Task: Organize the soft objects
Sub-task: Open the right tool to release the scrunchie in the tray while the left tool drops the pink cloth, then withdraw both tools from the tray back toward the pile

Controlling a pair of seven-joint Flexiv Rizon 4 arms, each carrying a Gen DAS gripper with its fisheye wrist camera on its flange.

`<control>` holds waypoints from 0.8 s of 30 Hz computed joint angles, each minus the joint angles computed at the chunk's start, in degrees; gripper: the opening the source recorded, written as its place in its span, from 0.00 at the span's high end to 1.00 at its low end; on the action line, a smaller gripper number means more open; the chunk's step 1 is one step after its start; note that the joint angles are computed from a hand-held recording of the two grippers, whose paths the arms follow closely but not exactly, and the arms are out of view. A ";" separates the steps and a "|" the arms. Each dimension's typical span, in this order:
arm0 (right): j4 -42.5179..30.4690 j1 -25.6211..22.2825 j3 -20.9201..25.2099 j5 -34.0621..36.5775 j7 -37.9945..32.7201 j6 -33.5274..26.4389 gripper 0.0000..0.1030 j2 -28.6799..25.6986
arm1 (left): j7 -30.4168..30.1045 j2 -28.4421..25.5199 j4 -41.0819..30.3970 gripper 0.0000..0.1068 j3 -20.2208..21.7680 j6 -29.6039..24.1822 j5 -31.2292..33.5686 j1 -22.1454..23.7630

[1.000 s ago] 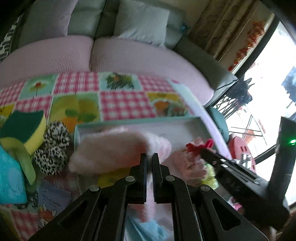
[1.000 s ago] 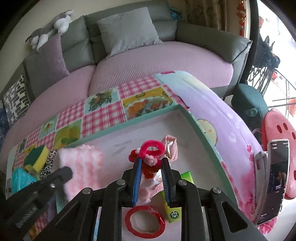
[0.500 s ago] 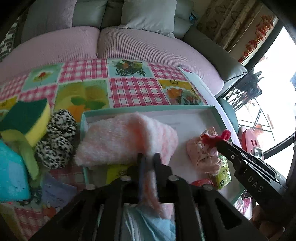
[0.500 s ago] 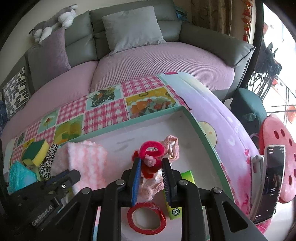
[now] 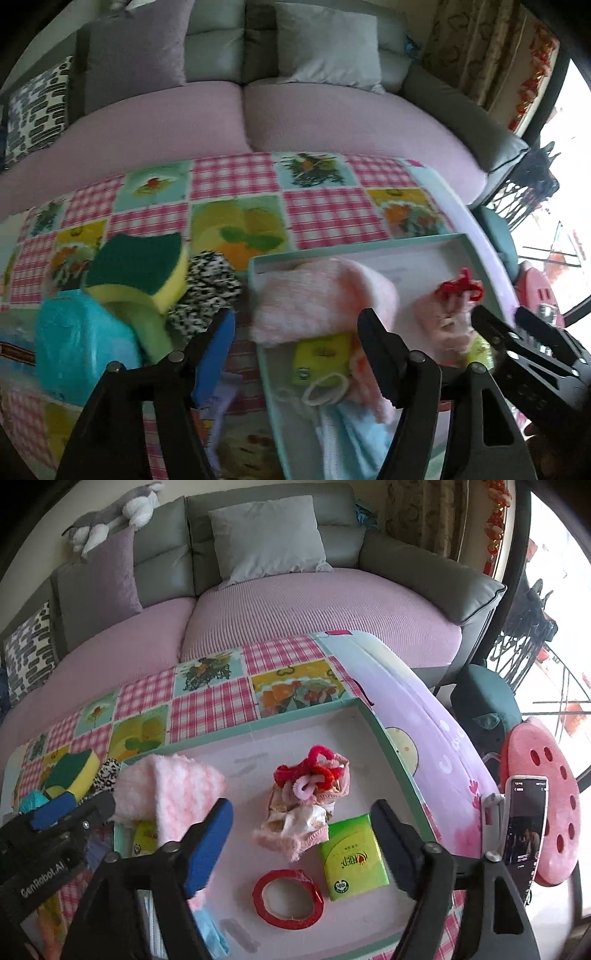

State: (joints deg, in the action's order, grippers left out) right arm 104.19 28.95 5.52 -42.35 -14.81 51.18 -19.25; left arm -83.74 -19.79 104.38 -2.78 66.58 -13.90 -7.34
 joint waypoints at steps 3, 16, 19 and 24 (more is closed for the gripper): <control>-0.41 0.35 0.18 0.22 -0.43 -1.77 0.07 -0.10 | -2.97 -0.42 -0.93 0.22 2.14 -0.80 3.15 -0.98; -1.53 2.09 0.92 -0.90 0.43 -4.40 0.00 -0.01 | -7.56 3.30 1.38 0.13 4.79 1.67 9.62 1.17; -2.35 2.74 1.20 -1.27 -0.15 -4.33 0.00 -0.32 | -5.25 4.70 3.10 0.13 4.09 2.22 7.85 2.84; -3.74 4.51 1.32 -2.90 0.49 -4.66 0.00 -0.57 | -2.51 7.31 6.38 0.13 4.08 4.23 4.35 5.16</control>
